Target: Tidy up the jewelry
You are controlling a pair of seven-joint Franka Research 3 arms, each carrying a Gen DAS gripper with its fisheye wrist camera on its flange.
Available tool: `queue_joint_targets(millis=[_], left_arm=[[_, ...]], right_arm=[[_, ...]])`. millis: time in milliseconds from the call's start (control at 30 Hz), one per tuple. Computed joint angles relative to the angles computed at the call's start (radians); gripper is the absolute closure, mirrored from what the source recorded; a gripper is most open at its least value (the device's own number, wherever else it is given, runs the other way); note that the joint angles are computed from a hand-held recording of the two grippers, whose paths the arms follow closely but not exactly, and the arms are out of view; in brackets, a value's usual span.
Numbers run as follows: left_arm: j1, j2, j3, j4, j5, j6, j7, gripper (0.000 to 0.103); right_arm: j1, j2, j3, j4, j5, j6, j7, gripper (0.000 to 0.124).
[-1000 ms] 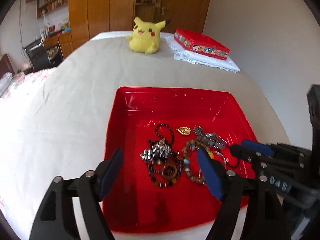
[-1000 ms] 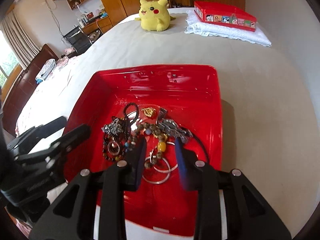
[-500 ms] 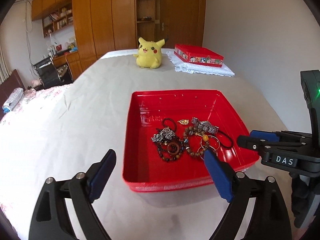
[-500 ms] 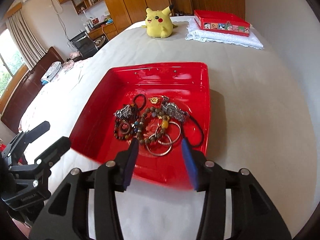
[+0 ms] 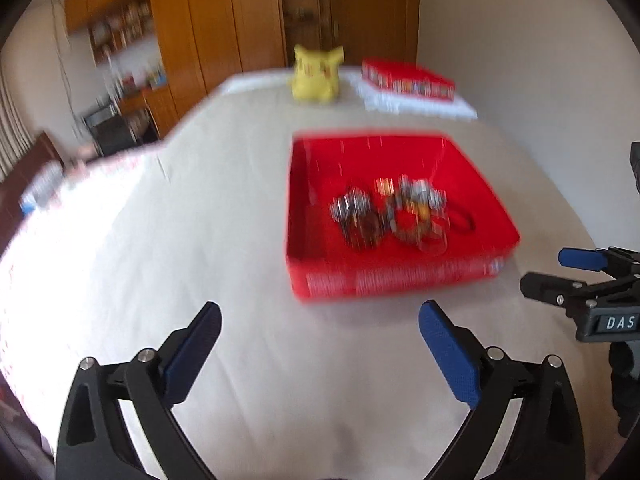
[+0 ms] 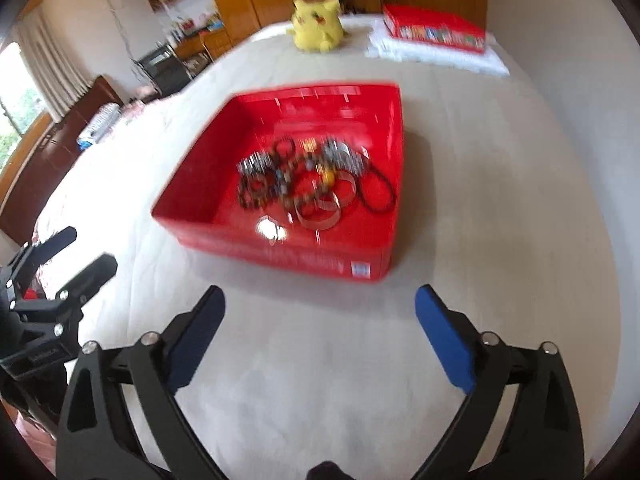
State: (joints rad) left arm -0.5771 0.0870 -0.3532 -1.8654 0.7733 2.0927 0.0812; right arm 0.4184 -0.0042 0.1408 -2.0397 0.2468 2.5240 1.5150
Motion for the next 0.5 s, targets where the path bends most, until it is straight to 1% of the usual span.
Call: queue_joint_targets(millis=[67,100,133,200,300,367,500], left_arm=[[0.028,-0.018,0.007,-0.036,-0.122,0.09,0.038,0.004],[0.035,-0.026,0.008,-0.051,-0.15,0.114,0.039,0.004],[0.041,-0.028,0.01,-0.055,-0.173,0.127,0.041,0.004],[0.043,-0.023,0.009,-0.048,-0.176,0.111,0.026,0.004],[0.049,-0.006,0.013,-0.021,-0.173,0.098,0.03,0.004],[0.05,0.025,0.018,0.02,-0.172,0.071,0.05,0.004],[0.05,0.062,0.031,0.049,-0.174,0.081,0.081,0.004]], right_arm=[[0.0,0.017,-0.001,0.031,0.005,-0.082,0.022,0.028],[0.0,0.029,-0.001,0.05,0.007,-0.118,0.038,0.028],[0.0,0.034,-0.001,0.058,0.008,-0.134,0.045,0.028],[0.003,0.053,0.0,0.081,0.009,-0.167,0.065,0.028],[0.003,0.067,0.0,0.097,0.044,-0.179,0.056,0.028],[0.006,0.079,-0.001,0.11,0.034,-0.169,0.07,0.028],[0.018,0.1,-0.003,0.129,-0.035,-0.147,0.115,0.028]])
